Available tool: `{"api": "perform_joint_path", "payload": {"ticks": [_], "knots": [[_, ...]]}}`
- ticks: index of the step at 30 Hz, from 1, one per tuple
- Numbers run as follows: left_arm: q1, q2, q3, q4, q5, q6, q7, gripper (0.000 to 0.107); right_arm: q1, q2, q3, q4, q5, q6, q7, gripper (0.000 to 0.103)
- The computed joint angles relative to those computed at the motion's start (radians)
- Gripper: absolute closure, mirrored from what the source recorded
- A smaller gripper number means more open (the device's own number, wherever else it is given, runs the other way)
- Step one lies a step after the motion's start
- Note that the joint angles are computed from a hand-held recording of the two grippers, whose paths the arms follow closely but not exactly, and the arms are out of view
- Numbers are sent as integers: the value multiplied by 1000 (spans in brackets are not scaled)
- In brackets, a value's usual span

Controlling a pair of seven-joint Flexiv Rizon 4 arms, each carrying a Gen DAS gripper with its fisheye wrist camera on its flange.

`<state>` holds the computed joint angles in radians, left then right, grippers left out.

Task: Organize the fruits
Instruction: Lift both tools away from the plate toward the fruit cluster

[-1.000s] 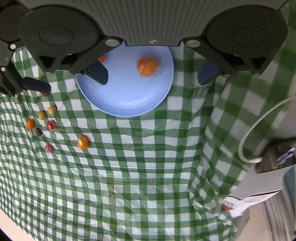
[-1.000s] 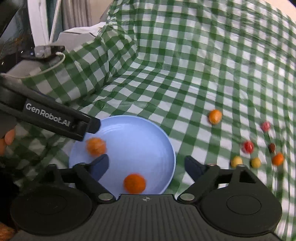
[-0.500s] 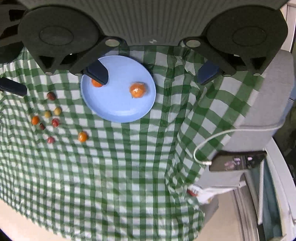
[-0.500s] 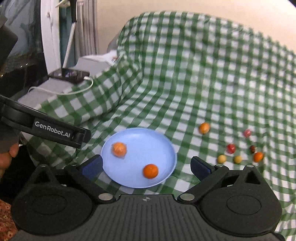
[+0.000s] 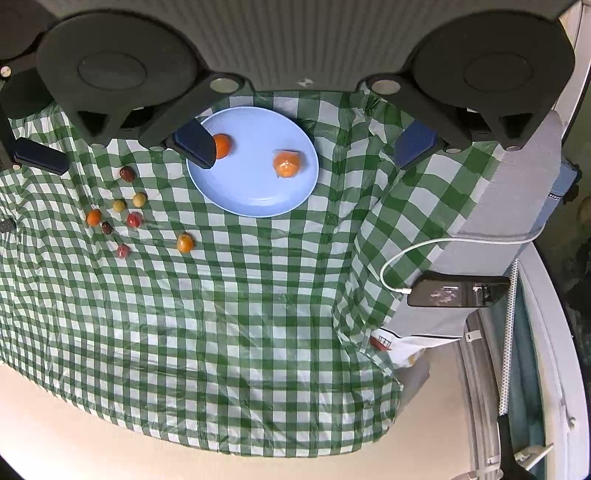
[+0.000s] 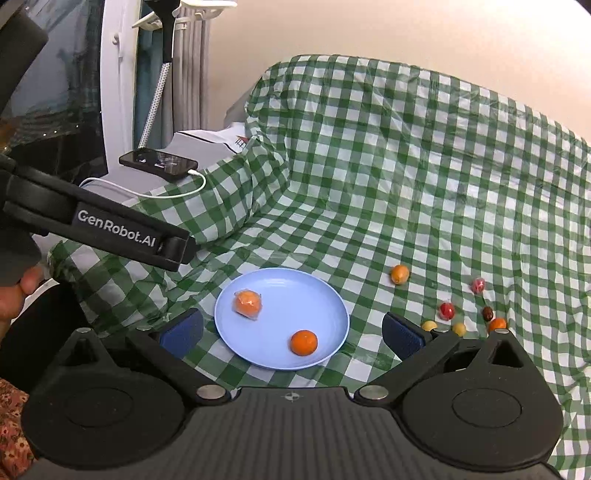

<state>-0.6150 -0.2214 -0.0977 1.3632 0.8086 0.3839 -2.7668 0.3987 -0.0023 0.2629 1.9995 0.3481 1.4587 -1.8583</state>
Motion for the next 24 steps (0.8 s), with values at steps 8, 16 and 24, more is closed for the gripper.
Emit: {"api": "perform_joint_path", "payload": {"ticks": [8,16,24], "knots": [[-3,10,-6,8,9,-14,2,4,2,5,-3,-4,24,-11,-1,1],[17,1,-4,23,-31,3,29,4,2,-11,-3,-5,5,-30,28,1],[33,-34,6,13,-90,4,72,4,-21,-52,4,-28,6,-72,49,1]]}}
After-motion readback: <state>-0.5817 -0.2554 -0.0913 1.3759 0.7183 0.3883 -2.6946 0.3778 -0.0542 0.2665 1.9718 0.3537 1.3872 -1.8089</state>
